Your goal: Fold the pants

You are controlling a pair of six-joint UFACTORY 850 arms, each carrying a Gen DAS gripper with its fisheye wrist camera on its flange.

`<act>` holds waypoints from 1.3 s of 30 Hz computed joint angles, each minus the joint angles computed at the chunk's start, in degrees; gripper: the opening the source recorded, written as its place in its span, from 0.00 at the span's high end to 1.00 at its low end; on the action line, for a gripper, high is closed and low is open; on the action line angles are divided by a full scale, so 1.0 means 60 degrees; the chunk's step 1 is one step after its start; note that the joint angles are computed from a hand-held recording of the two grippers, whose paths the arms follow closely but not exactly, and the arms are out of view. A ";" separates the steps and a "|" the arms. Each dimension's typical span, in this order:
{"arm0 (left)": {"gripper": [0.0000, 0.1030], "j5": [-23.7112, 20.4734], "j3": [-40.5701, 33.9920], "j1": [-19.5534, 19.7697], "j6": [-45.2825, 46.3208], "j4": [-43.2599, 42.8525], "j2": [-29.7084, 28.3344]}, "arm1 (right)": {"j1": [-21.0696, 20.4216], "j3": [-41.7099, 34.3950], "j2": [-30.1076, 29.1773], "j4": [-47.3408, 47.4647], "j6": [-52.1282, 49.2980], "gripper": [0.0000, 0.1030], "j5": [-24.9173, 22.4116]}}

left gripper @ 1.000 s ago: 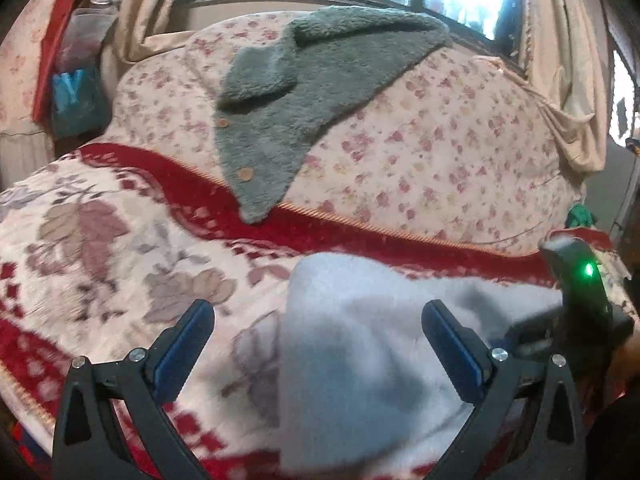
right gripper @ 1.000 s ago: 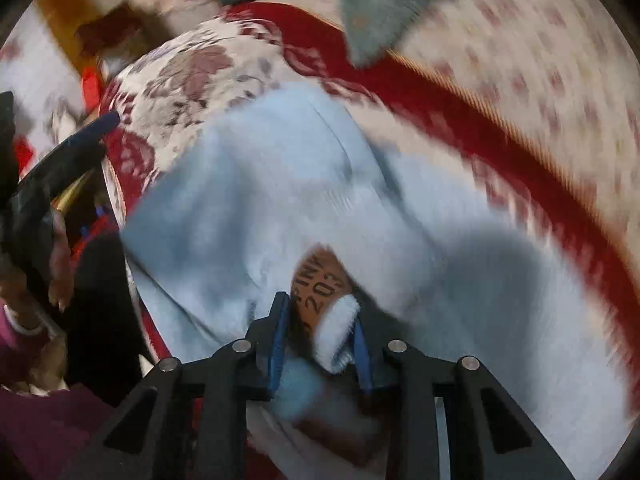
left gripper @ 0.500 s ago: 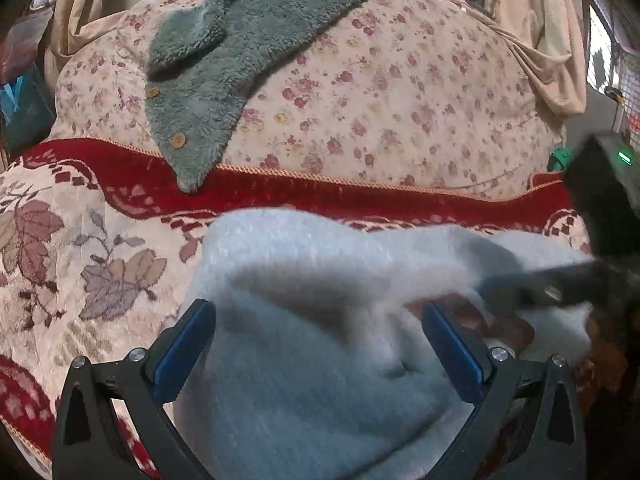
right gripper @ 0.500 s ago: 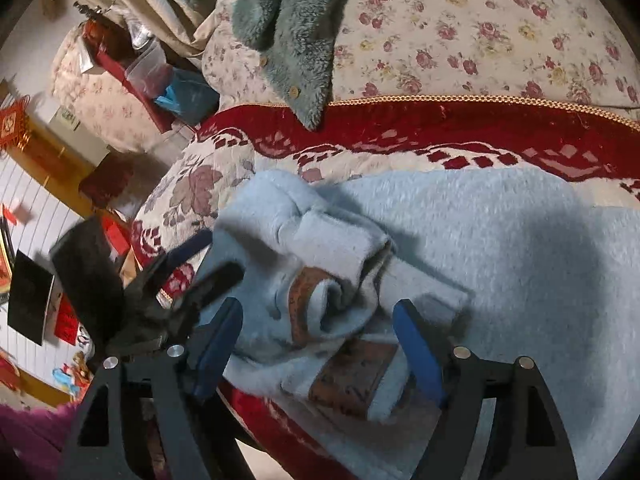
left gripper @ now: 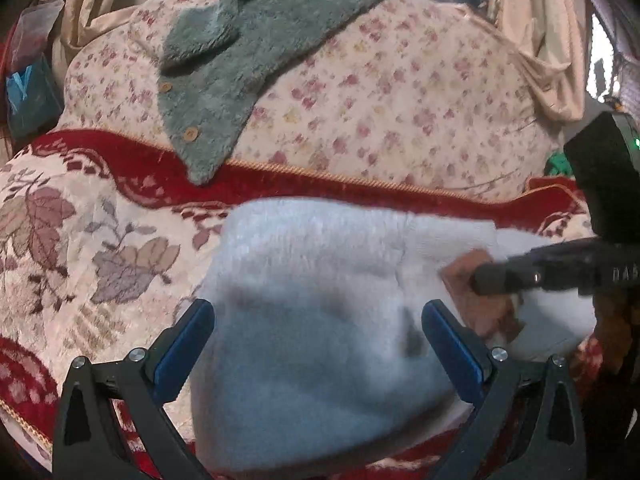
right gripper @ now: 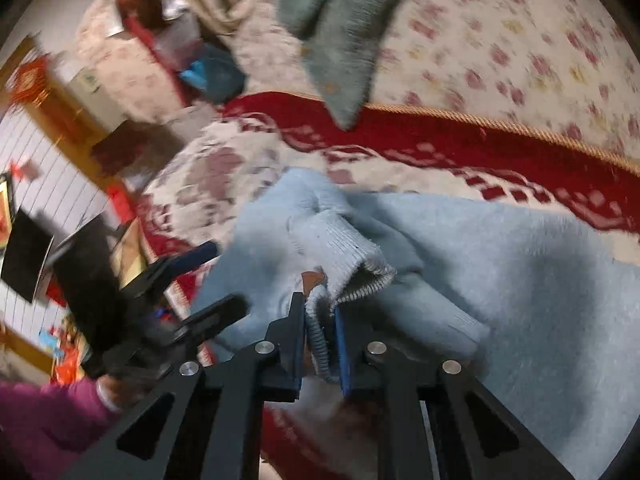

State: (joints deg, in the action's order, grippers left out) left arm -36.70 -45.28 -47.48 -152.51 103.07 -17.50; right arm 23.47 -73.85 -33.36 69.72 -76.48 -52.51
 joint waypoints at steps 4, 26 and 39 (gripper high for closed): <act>0.00 0.0109 -0.0346 -0.0064 0.0395 0.0055 -0.0181 | -0.0047 0.0313 0.0252 -0.0197 -0.0033 0.88 -0.0026; 0.00 -0.0307 -0.1853 -0.0349 0.1036 -0.0580 -0.2227 | -0.0069 0.0458 -0.0382 0.0375 0.0862 0.82 0.1756; 0.00 -0.0150 -0.2330 -0.0221 0.1263 -0.1240 -0.2404 | -0.0475 0.0555 -0.0348 0.0696 0.1351 0.82 0.1509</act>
